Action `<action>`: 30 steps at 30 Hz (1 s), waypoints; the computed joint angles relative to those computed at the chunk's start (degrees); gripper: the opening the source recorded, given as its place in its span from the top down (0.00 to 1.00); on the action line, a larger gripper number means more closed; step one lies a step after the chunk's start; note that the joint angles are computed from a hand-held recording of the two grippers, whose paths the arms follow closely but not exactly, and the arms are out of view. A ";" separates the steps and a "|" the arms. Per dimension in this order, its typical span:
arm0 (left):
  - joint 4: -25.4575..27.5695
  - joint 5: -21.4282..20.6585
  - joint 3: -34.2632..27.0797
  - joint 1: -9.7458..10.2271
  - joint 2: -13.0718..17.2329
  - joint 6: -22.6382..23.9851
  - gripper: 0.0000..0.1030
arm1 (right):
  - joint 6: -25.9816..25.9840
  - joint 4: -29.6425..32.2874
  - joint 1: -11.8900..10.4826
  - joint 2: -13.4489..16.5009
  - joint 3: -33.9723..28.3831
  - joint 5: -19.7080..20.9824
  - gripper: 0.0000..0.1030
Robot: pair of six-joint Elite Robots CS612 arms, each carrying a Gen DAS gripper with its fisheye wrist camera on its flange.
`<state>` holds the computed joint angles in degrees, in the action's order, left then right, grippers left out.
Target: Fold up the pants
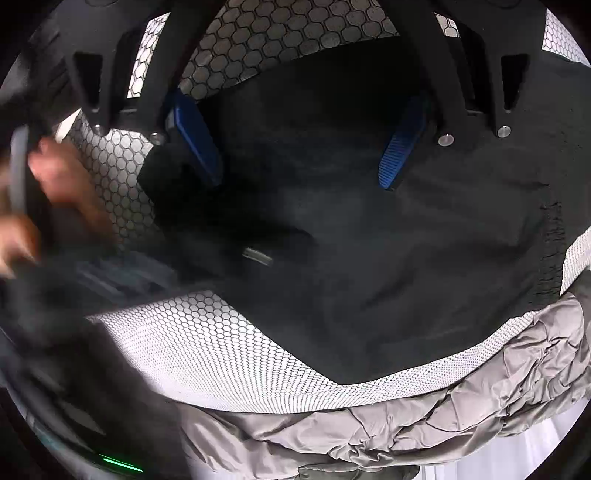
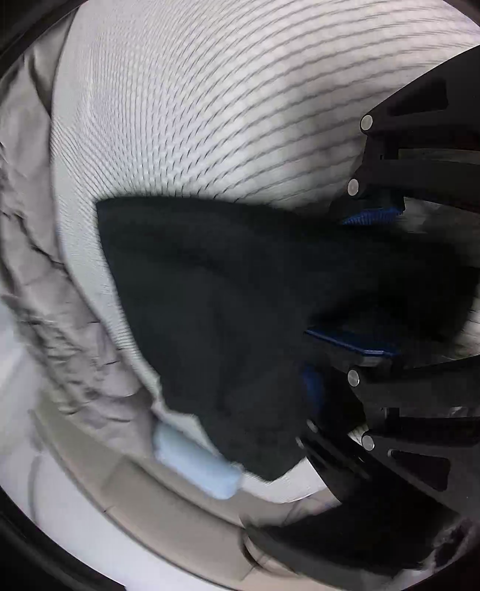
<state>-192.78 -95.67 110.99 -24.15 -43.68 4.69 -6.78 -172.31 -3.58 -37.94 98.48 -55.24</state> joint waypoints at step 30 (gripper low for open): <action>-5.07 -0.19 -1.94 11.72 -1.60 -17.73 0.17 | 13.35 -9.41 -0.27 2.00 -1.76 0.21 0.83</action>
